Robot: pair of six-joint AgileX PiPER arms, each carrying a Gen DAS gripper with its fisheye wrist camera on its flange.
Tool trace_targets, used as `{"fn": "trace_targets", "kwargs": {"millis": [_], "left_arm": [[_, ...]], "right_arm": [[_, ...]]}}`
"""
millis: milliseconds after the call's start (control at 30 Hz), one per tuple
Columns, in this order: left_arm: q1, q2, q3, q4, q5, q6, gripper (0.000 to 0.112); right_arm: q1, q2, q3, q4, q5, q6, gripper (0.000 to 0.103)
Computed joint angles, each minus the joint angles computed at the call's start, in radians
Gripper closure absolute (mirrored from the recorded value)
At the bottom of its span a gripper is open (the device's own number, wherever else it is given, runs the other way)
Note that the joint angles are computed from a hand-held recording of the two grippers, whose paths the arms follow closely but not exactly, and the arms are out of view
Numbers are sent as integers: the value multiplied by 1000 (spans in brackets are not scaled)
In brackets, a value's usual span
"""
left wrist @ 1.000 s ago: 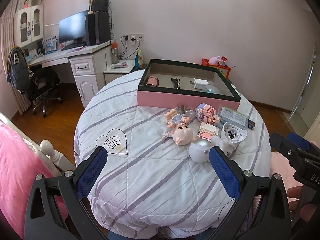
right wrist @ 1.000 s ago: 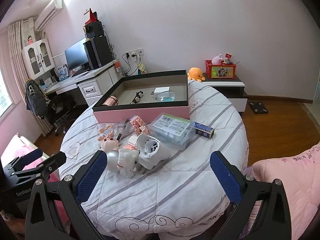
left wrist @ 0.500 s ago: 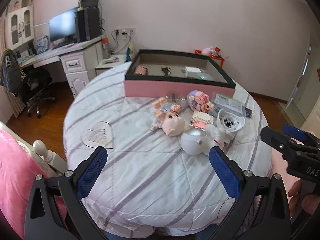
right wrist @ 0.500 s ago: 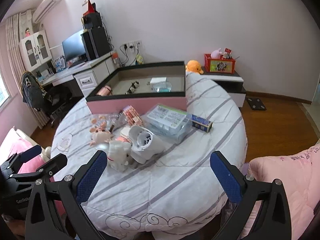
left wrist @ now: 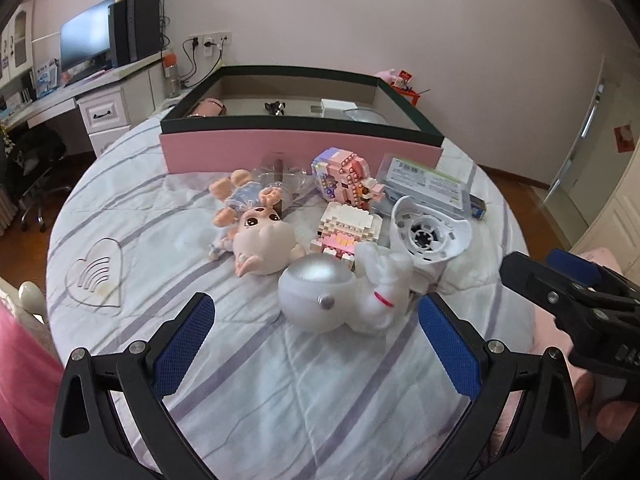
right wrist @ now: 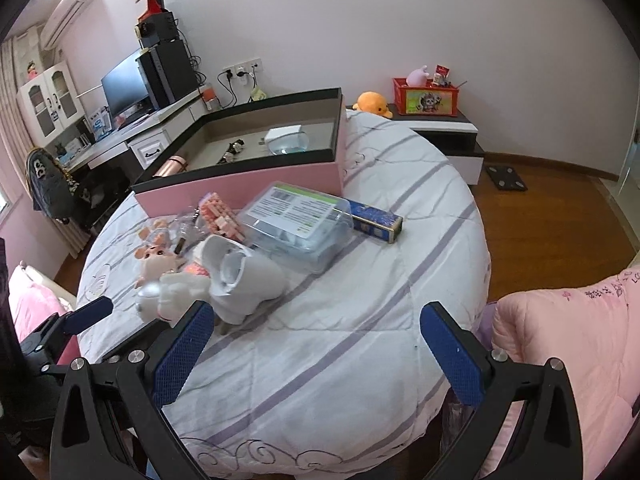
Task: Organize rigid objects
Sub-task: 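Grasp white astronaut figure with left tool while right tool grasps white dryer device, then carry astronaut figure over box with left tool while right tool carries dryer device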
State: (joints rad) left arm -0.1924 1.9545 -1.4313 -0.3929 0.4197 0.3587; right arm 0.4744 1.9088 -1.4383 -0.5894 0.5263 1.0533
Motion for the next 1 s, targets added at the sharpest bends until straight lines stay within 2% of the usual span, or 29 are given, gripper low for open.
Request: {"fn": "trace_targets", "kwargs": {"millis": [67, 133, 167, 233, 333, 467, 533, 600, 667, 733, 767, 900, 1000], "left_arm": [[-3, 28, -24, 13, -1, -21, 9], [9, 47, -32, -78, -1, 58, 11], [21, 52, -31, -158, 6, 131, 14], [44, 64, -41, -286, 50, 255, 29], [50, 64, -42, -333, 69, 313, 37], [58, 66, -42, -365, 80, 346, 36], [36, 73, -56, -253, 48, 243, 23], [27, 99, -91, -159, 47, 140, 17], [38, 122, -115, -192, 70, 158, 18], [47, 117, -105, -245, 67, 210, 35], [54, 117, -109, -262, 81, 223, 38], [87, 96, -72, -318, 87, 281, 38], [107, 52, -5, -333, 62, 321, 38]], "right_arm": [[-7, 14, -16, 35, -6, -44, 0], [-9, 31, -41, 72, -10, -94, 0], [-11, 44, -59, 100, -14, -129, 0], [-11, 62, -85, 142, -17, -174, 0], [-19, 96, -137, 219, -13, -252, 0], [-27, 122, -166, 294, -15, -303, 0], [-28, 121, -158, 280, -15, -278, 0], [-33, 119, -152, 282, -14, -272, 0], [-34, 115, -145, 271, -10, -256, 0], [-35, 119, -156, 272, 3, -262, 0], [-34, 120, -159, 271, 7, -263, 0], [-27, 143, -194, 290, 20, -283, 0], [-9, 174, -240, 296, 36, -293, 0]]}}
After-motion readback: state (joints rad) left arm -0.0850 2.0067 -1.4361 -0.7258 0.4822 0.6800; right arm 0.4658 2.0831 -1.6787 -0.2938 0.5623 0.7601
